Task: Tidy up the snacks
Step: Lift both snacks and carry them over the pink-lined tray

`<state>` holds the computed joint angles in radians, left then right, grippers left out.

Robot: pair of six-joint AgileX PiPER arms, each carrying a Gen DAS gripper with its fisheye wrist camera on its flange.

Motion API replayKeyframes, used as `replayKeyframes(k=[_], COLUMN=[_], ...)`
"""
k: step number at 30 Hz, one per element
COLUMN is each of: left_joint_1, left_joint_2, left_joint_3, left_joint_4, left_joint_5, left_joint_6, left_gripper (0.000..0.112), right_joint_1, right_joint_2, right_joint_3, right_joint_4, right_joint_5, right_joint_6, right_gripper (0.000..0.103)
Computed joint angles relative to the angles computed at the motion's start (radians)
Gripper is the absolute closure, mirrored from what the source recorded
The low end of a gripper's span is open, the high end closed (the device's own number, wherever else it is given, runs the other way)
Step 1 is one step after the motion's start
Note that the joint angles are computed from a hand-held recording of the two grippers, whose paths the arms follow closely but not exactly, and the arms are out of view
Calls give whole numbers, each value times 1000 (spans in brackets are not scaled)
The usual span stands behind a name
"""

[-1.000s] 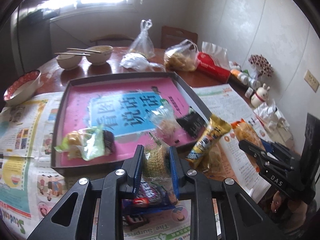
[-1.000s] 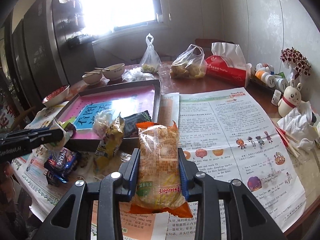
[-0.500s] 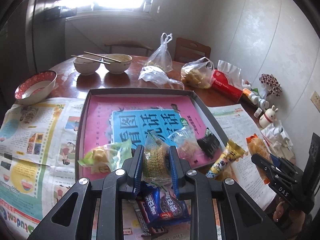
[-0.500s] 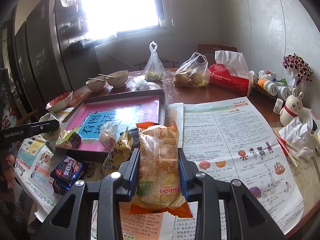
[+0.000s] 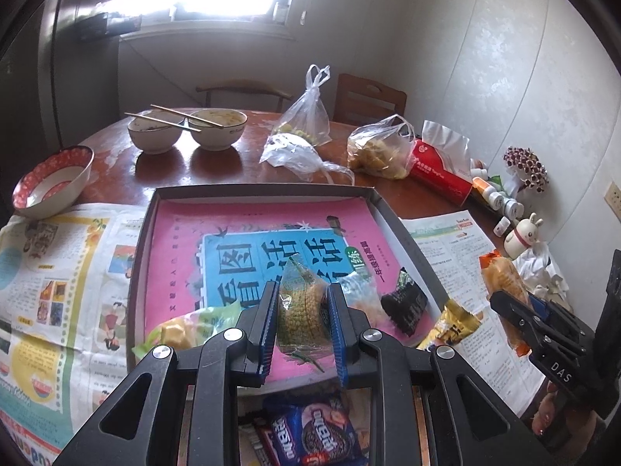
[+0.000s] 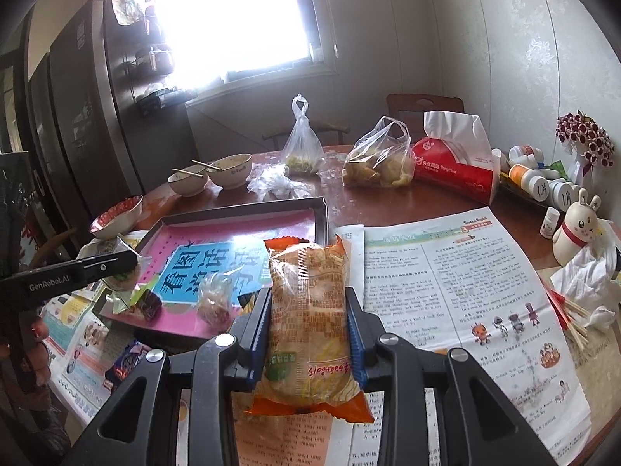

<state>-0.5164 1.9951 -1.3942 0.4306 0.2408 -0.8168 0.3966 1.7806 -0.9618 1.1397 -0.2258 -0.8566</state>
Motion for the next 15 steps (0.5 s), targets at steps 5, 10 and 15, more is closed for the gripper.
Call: replayKeyframes(k=[5, 10, 15], left_joint_1=[4, 12, 21], left_joint_2=[43, 78, 100], left_joint_3=[-54, -88, -104], left_joint_4=[-49, -107, -186], left_joint_5=[17, 19, 5], left_joint_6=[51, 110, 184], left_gripper=[87, 87, 87], right_joint_1=[-15, -18, -4], right_joint_2=[27, 52, 81], right_joint_3=[-39, -79, -137], right_joint_4=[11, 31, 108], right_joint_5=[15, 31, 47], right_joint_6=[-14, -39, -129], right_gripper=[68, 68, 68])
